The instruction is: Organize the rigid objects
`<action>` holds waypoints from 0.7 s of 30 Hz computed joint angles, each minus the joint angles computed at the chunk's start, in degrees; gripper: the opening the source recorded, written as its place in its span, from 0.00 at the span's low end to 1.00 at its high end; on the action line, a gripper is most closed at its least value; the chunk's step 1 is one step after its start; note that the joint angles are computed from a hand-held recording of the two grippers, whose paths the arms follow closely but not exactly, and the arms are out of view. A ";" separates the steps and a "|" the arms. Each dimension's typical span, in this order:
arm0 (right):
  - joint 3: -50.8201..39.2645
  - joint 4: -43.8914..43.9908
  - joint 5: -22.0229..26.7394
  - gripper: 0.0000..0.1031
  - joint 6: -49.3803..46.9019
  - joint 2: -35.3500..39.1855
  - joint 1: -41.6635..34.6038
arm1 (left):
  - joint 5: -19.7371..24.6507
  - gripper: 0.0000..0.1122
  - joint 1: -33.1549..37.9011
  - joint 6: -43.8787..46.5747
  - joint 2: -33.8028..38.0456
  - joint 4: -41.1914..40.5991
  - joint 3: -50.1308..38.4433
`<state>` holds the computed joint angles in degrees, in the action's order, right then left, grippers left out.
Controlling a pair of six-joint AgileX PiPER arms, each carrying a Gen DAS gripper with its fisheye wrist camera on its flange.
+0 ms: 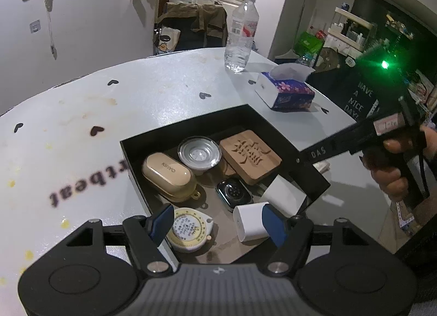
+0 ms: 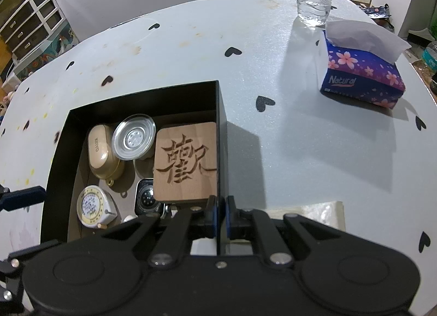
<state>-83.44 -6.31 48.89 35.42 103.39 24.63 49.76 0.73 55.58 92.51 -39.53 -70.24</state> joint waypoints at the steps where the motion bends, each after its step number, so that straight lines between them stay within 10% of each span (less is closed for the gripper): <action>1: 0.00 0.00 0.00 0.06 0.00 0.00 0.00 | 0.01 0.65 -0.12 -1.16 0.00 0.50 -0.43; 21: 2.98 -6.80 -2.82 0.20 6.94 -6.05 2.08 | -4.69 0.84 0.00 -13.82 -4.75 4.10 -1.17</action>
<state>-80.46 -13.11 46.07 42.36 97.34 26.72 45.07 0.73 41.75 87.76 -35.43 -71.41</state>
